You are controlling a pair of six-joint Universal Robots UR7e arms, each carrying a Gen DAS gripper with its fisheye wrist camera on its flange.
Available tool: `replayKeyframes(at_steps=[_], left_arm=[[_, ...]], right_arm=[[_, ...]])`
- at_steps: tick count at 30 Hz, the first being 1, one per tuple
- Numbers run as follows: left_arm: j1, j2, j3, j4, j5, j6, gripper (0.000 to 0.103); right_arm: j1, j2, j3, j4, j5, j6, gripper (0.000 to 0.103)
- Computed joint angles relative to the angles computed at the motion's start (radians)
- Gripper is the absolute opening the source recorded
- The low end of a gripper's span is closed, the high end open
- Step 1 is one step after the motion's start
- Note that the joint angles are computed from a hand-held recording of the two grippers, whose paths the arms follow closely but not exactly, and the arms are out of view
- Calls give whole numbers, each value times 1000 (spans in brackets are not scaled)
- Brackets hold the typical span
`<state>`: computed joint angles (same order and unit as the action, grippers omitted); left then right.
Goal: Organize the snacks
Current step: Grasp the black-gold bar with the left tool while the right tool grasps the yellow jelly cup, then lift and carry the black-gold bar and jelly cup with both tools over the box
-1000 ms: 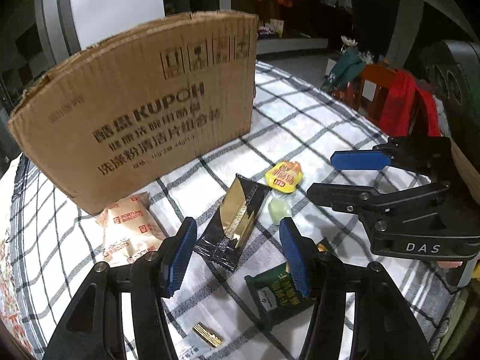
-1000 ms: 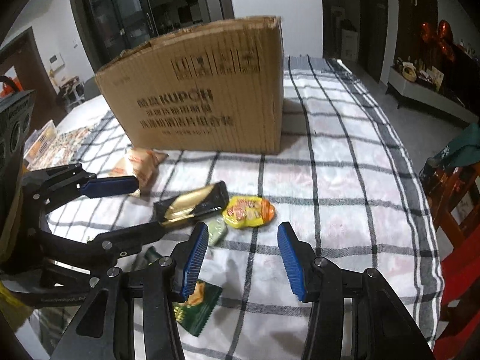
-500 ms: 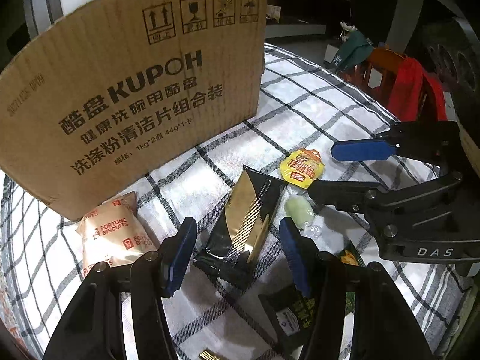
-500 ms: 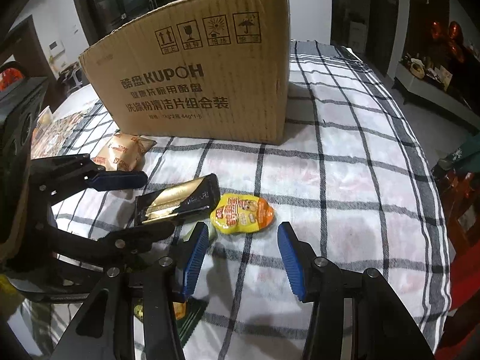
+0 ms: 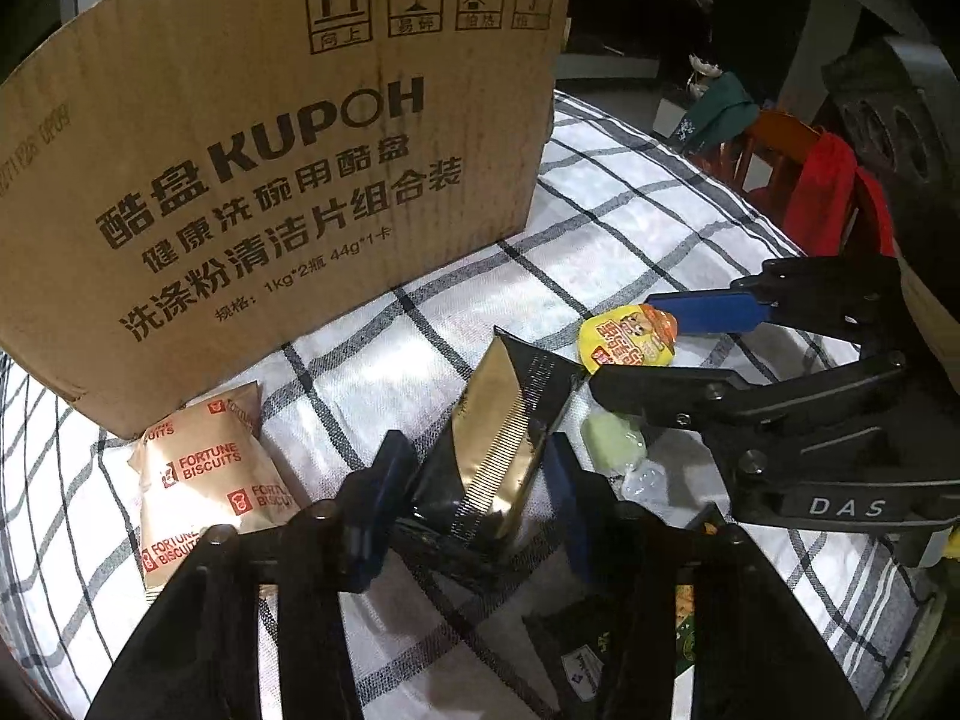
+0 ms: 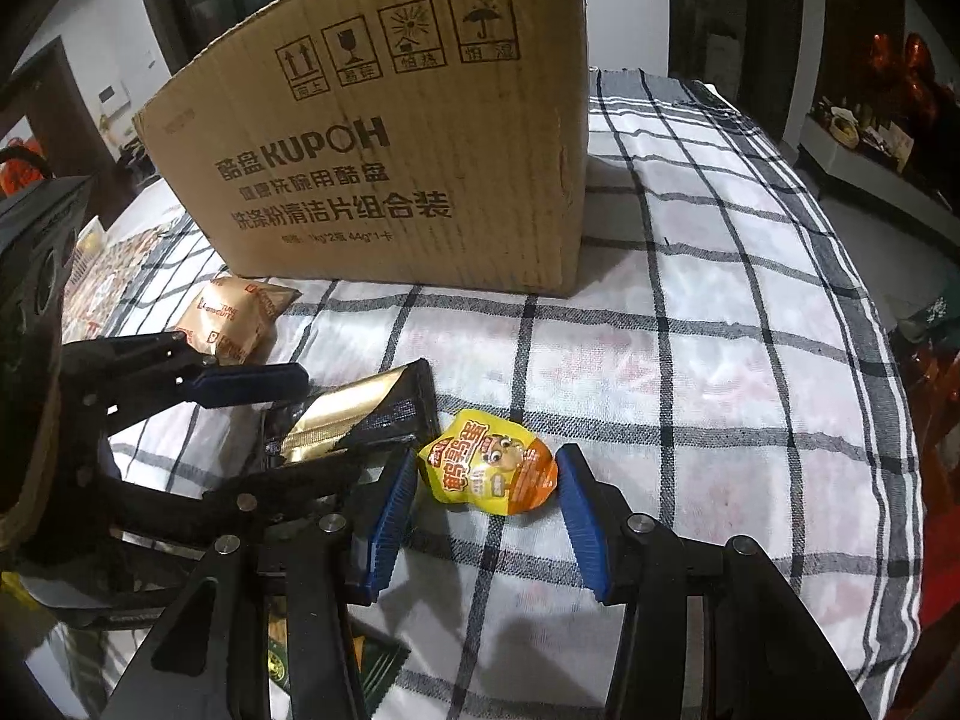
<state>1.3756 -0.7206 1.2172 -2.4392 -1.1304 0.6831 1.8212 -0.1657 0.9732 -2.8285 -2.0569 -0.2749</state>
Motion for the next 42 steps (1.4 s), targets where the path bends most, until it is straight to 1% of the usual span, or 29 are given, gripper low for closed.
replayKeyframes(at_steps=[1, 5, 6, 7, 11, 14, 17, 19, 20, 24, 36, 42], left_arm=[[-1, 0, 1, -2, 0, 1, 43], [-3, 0, 3, -5, 1, -5, 39], [-4, 3, 3, -12, 5, -6, 39], [-3, 2, 4, -13, 2, -12, 39], [-5, -6, 18, -24, -5, -29, 37], [-6, -18, 30, -31, -21, -49, 37], [-11, -26, 41, -51, -25, -63, 37], [-13, -31, 48, -65, -24, -75, 36], [-14, -34, 51, -68, -26, -77, 36], [-18, -47, 71, -86, -29, -79, 36], [-37, -91, 131, -142, -33, -104, 36], [-50, -119, 161, -175, -37, -113, 35]], right_arm=[[-2, -3, 6, -5, 4, 0, 46], [0, -5, 18, -30, 1, -10, 43], [2, -5, 22, -41, -6, -17, 37], [4, -5, 26, -50, -12, -23, 35], [5, -8, 33, -59, -18, -21, 33], [10, -10, 45, -85, -27, -37, 30], [15, -17, 61, -110, -28, -48, 25], [19, -23, 76, -137, -25, -57, 17], [22, -25, 81, -144, -26, -62, 16], [31, -24, 90, -172, -42, -94, 14], [41, -59, 144, -224, -19, -79, 9], [51, -76, 168, -254, -12, -84, 8]])
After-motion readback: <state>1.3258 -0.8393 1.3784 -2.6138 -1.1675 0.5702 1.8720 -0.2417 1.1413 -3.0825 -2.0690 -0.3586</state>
